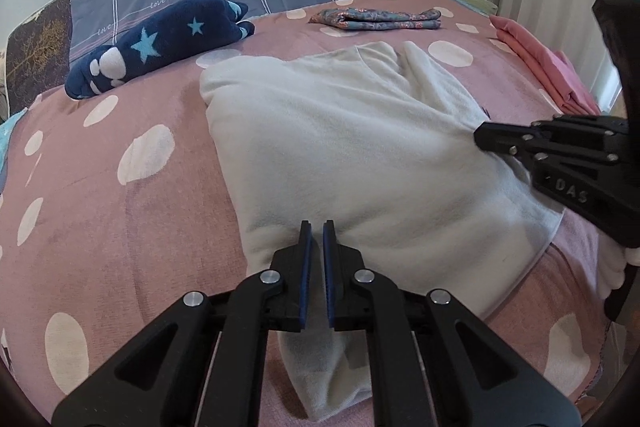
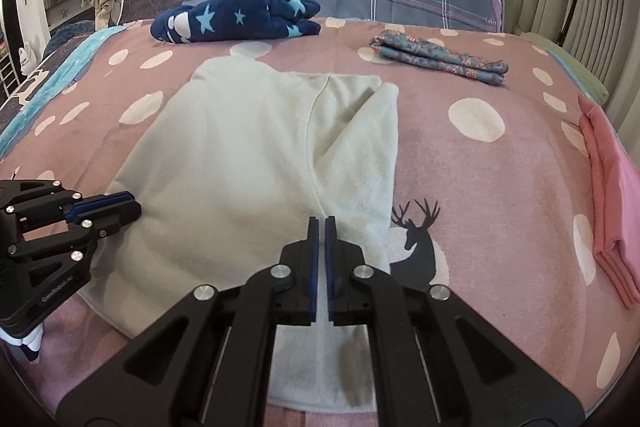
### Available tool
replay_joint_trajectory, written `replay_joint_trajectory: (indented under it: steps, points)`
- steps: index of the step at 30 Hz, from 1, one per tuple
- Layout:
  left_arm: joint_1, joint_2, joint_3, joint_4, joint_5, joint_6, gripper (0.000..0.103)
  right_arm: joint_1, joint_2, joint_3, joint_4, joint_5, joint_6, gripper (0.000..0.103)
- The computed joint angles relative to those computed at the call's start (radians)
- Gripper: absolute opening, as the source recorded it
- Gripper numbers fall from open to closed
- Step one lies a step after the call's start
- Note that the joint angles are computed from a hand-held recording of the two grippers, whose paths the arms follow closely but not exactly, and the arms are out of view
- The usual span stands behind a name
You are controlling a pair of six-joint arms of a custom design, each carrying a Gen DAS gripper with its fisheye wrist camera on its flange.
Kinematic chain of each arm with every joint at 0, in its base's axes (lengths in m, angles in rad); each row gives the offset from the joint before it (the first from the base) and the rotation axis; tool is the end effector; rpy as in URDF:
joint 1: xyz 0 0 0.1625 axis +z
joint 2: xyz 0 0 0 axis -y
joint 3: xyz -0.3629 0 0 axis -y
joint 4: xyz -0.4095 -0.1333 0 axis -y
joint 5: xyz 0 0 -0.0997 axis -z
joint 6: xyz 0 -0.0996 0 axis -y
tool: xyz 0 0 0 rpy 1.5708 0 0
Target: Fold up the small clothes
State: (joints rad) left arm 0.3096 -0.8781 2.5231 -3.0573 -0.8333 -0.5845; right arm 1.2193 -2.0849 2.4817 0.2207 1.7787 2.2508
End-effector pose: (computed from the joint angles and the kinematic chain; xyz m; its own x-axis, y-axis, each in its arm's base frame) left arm -0.2135 -0.2786 -0.0551 -0.6227 0.4489 -0.6409 0.7157 0.6577 -0.2348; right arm 0.0298 -0.2463 0.1825 -0.6962 -0.1115 0.7091 -0.5439 0.7266 -0.4197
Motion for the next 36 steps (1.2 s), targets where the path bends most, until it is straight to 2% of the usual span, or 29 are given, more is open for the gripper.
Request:
replay_joint_trajectory:
  steps: [5,11,15,18,20,22,23,26,28,29,31,32,33,35,36]
  points:
    - [0.02,-0.002,0.009,-0.054,-0.025,0.025,0.007,-0.002,0.062,-0.012,-0.037,0.034,-0.021,0.001]
    - [0.034,-0.003,0.02,-0.102,-0.045,0.042,0.007,0.002,0.078,-0.015,-0.05,0.051,-0.046,0.001]
    - [0.04,-0.004,0.022,-0.117,-0.052,0.048,0.007,0.036,0.087,-0.02,-0.057,0.088,-0.031,0.001]
    - [0.041,-0.004,0.024,-0.12,-0.052,0.05,0.007,0.066,0.096,-0.063,0.007,0.075,0.018,0.005]
    - [0.042,-0.003,0.024,-0.124,-0.053,0.051,0.008,0.115,0.138,-0.11,0.034,0.078,0.041,0.006]
    - [0.044,-0.001,0.026,-0.138,-0.057,0.053,0.008,0.192,0.246,-0.196,0.073,0.08,0.062,0.007]
    - [0.045,-0.001,0.027,-0.144,-0.058,0.053,0.008,0.232,0.337,-0.26,0.106,0.071,0.074,0.007]
    - [0.042,0.001,0.031,-0.153,-0.058,0.051,0.008,0.303,0.553,-0.414,0.18,0.055,0.116,0.007]
    - [0.042,0.001,0.031,-0.153,-0.058,0.05,0.008,0.35,0.738,-0.548,0.255,0.045,0.154,0.007]
    - [0.042,0.002,0.031,-0.155,-0.059,0.051,0.008,0.374,0.797,-0.584,0.262,0.07,0.168,0.007]
    - [0.039,0.005,0.032,-0.157,-0.056,0.049,0.008,0.43,0.941,-0.663,0.167,0.217,0.148,0.007]
    - [0.037,0.007,0.031,-0.156,-0.053,0.047,0.008,0.434,0.999,-0.697,0.102,0.279,0.119,0.007]
    - [0.033,0.009,0.031,-0.15,-0.044,0.04,0.008,0.419,1.056,-0.744,0.079,0.298,0.116,0.006]
    - [0.036,0.01,0.031,-0.156,-0.051,0.041,0.008,0.398,1.078,-0.795,0.127,0.24,0.18,0.004]
    - [0.037,0.011,0.032,-0.163,-0.056,0.043,0.008,0.398,1.094,-0.84,0.191,0.227,0.245,0.004]
